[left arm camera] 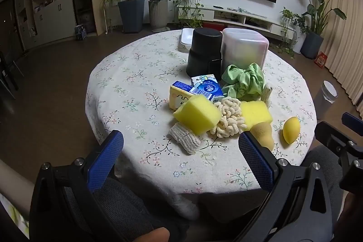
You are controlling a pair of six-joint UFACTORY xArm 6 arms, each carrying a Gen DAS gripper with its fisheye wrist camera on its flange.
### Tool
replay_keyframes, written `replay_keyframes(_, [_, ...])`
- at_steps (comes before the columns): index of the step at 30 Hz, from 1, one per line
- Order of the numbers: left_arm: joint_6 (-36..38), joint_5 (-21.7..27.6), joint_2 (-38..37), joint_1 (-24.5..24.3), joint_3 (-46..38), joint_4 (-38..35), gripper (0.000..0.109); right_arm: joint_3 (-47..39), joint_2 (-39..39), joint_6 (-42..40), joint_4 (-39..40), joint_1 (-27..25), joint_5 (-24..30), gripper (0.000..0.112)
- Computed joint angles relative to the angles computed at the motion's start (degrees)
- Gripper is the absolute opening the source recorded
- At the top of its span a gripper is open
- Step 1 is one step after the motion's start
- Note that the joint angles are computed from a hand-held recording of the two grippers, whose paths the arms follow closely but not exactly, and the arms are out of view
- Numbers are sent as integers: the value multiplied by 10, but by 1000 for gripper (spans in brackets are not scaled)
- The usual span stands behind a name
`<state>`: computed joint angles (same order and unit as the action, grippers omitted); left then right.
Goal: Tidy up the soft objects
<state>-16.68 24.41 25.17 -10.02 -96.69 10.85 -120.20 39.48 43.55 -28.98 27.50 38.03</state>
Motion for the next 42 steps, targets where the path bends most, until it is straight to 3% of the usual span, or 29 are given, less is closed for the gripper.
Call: replay_keyframes(42, [3,-1,6,-3,1,-5,103,9,-5,2,2,-1,-5,103])
